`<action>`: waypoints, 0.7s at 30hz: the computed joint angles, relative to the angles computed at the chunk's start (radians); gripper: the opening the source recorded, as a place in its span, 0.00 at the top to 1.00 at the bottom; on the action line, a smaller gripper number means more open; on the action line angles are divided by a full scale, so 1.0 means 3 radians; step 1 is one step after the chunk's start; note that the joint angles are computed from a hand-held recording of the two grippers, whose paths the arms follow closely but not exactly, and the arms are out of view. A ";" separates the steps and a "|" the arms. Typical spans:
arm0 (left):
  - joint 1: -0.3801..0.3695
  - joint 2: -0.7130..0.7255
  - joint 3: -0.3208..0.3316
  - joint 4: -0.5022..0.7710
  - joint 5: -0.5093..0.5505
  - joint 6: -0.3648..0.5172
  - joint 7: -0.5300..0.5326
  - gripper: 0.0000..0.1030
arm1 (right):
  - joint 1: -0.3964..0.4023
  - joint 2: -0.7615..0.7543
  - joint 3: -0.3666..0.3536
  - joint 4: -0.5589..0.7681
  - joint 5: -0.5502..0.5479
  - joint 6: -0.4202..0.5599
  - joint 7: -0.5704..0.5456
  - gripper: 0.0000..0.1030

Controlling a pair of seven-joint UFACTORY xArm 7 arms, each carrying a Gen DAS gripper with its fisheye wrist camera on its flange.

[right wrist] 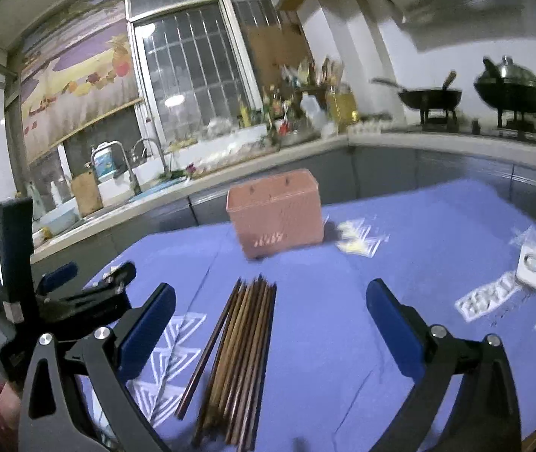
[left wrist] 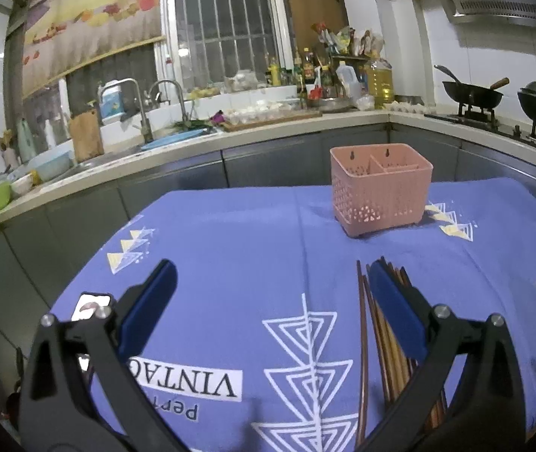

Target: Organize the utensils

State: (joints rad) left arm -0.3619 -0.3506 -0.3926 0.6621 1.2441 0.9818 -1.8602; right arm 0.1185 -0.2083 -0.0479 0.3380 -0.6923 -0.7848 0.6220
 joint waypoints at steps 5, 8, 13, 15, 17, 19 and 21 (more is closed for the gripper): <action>0.0024 0.0023 0.0027 -0.0005 0.0030 -0.0083 -0.0041 0.05 | -0.0002 0.0026 0.0065 0.0016 0.0203 -0.0054 -0.0151 0.06; 0.0013 0.0111 0.0019 0.0038 0.0056 -0.0056 -0.0078 0.05 | 0.0010 0.0067 0.0090 0.0011 0.0261 -0.0048 -0.0232 0.09; -0.0026 0.0172 0.0035 0.0077 0.0092 -0.0013 -0.0127 0.05 | 0.0009 0.0156 0.0083 0.0036 0.0222 -0.0046 -0.0203 0.17; -0.0043 0.0183 0.0052 0.0089 0.0091 -0.0013 -0.0127 0.05 | -0.0002 0.0190 0.0076 0.0052 0.0178 -0.0067 -0.0187 0.20; -0.0056 0.0189 0.0064 0.0088 0.0099 -0.0022 -0.0138 0.05 | -0.0018 0.0210 0.0074 0.0059 0.0147 -0.0087 -0.0171 0.24; -0.0057 0.0181 0.0087 0.0076 0.0133 -0.0077 -0.0155 0.05 | -0.0037 0.0237 0.0077 0.0064 0.0124 -0.0096 -0.0147 0.27; -0.0059 0.0161 0.0091 0.0050 0.0173 -0.0105 -0.0171 0.05 | -0.0065 0.0281 0.0066 0.0087 0.0041 -0.0125 -0.0101 0.30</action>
State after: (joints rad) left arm -0.3797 -0.3024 -0.3654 0.6772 1.2961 0.9504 -1.9114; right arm 0.0992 -0.1241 -0.0283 0.3643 -0.6800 -0.8223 0.5918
